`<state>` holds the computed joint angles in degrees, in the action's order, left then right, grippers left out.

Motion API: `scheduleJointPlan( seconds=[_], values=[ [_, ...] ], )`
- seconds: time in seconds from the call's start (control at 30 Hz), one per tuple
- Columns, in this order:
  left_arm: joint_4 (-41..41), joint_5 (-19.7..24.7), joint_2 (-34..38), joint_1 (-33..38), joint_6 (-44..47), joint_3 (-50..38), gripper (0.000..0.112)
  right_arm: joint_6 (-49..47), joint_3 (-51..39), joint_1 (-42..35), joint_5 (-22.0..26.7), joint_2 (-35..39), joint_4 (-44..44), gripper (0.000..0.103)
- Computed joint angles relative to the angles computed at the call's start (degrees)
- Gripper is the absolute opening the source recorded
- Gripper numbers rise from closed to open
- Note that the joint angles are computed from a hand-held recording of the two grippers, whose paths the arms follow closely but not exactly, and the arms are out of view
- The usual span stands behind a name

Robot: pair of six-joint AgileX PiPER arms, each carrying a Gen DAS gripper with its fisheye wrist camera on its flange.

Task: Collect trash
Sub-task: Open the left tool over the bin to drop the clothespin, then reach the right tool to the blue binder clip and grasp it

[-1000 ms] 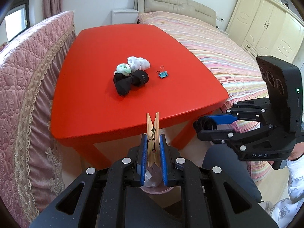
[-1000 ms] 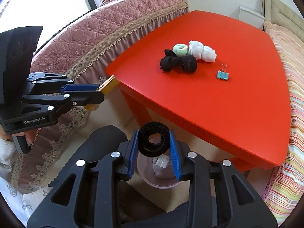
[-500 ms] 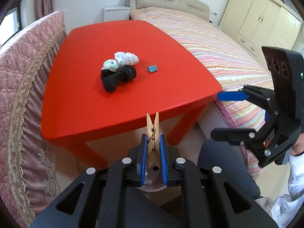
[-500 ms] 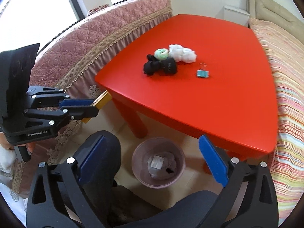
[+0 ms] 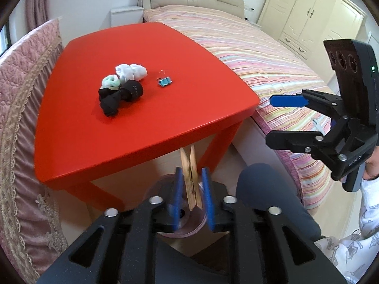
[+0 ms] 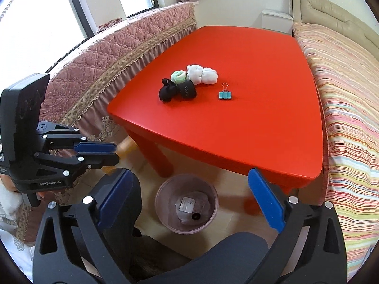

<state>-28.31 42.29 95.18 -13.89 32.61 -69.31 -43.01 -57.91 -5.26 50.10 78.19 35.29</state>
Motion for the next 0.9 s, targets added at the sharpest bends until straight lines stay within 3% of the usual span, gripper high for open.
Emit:
scheduleJointPlan(
  seconds=[0.1,0.17,0.27,0.5,0.9],
  values=[
    [-2.27,-1.0,-0.25,0.9,1.55,1.07,0.078,-0.28,0.16,-0.06,0.01,-0.05,0.34,0.098],
    [-1.97,-2.43,-0.75,0.93,0.97,1.89,0.089,-0.16,0.28,0.06,-0.2,-0.08,0.32,0.098],
    [-0.86,-3.1,-0.84,1.16,-0.65,1.98,0.095,0.13,0.5,0.37,-0.57,-0.17,0.23,0.099],
    [4.18,-8.3,-1.99,0.37,-4.68,3.68,0.095,0.33,0.44,0.72,-1.1,0.05,0.36,0.099],
    [2.87,-7.63,-1.28,1.46,-4.14,1.81,0.095,2.78,-3.61,1.81,-1.54,3.03,-0.78,0.1]
  ],
)
